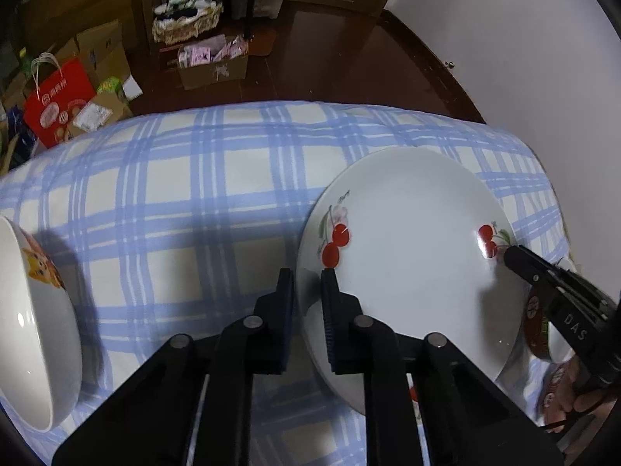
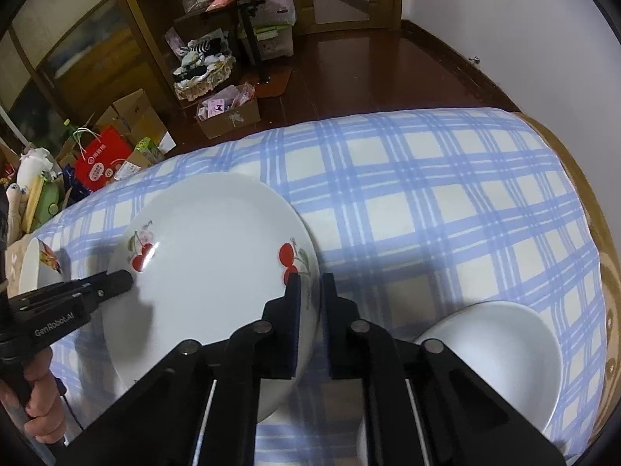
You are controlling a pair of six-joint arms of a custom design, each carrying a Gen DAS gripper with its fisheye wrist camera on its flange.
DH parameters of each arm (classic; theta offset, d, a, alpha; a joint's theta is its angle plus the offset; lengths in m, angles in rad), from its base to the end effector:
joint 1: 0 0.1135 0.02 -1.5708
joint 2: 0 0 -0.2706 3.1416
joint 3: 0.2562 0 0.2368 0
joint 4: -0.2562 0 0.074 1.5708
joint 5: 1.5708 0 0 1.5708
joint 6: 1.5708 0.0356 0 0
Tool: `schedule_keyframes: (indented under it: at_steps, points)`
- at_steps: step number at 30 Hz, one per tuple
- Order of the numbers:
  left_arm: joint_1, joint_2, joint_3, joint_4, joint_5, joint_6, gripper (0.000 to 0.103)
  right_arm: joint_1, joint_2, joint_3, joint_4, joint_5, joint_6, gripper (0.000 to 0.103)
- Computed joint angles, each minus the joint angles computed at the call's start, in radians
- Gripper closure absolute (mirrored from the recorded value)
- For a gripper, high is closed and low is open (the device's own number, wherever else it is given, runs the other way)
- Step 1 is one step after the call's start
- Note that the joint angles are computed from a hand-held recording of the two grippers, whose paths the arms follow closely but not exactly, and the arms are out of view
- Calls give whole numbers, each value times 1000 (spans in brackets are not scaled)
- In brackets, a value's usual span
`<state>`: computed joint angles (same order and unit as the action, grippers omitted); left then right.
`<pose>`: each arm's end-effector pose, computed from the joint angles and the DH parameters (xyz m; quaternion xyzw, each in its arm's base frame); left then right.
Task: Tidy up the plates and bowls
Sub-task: 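Close the left gripper on the cherry plate rim while the right gripper grips its opposite rim, then lift the cherry plate with both grippers and carry it toward the plate stack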
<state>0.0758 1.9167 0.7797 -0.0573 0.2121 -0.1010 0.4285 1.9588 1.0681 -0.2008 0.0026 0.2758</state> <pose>0.3022 0.0154 0.0843 -0.0665 0.9747 -0.1063 0.1848 0.3308 0.1510 0.1264 -0.0738 0.9686 0.0807 0.2232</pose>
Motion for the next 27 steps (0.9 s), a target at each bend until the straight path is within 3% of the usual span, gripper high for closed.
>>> schedule_keyframes:
  at_steps: [11, 21, 27]
  points:
    - [21, -48, -24, -44, 10, -10, 91, 30, -27, -48, 16, 12, 35, 94]
    - [5, -195, -129, -89, -48, 66, 90, 69, -145, -174, 47, 25, 120, 94]
    - [29, -307, -179, -186, -53, 139, 90, 114, -255, -245, -2, 13, 187, 95]
